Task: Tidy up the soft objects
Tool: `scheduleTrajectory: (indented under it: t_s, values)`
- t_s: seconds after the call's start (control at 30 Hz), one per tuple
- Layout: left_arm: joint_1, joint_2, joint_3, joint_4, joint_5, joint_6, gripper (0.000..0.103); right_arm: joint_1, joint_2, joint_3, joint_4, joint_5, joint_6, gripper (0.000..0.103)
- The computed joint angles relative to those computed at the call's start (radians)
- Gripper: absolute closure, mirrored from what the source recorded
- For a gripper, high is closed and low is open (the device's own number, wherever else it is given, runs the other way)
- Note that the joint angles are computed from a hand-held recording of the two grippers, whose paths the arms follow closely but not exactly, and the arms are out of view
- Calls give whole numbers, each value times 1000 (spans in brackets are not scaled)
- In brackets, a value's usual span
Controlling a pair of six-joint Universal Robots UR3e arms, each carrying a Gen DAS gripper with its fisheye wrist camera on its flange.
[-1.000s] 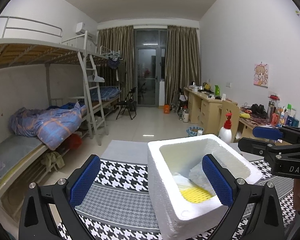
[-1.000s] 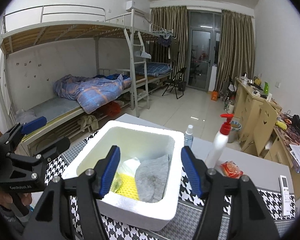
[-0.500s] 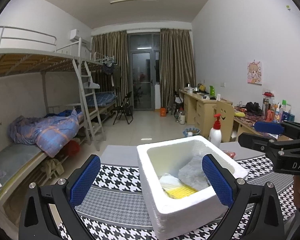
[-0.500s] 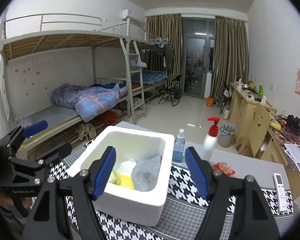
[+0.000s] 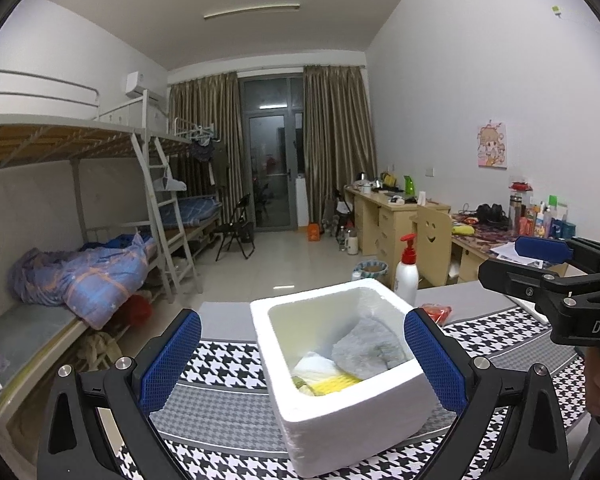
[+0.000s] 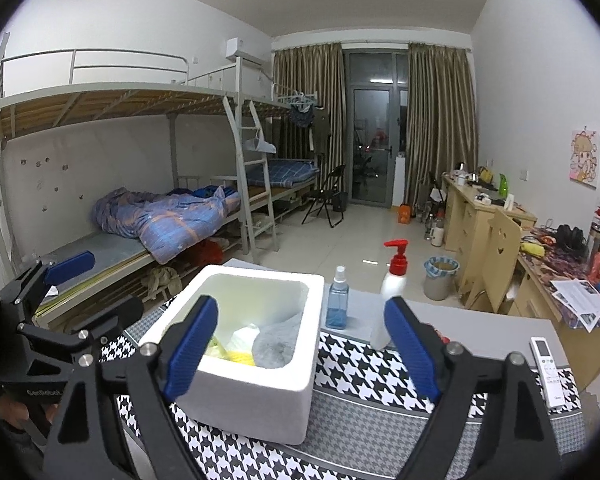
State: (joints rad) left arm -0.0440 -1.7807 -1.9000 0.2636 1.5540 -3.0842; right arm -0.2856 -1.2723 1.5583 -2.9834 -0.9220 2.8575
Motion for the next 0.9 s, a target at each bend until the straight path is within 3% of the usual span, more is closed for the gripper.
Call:
scheduleTrajectory:
  t_s: [0.33,0.9]
  values:
    - [-28,-4,14,0,-12,5,1,-76,-60,136,-143,59,46,3]
    - [-60,56,-40,25,-70,16,1,-135,-165,286,-208,15,77,2]
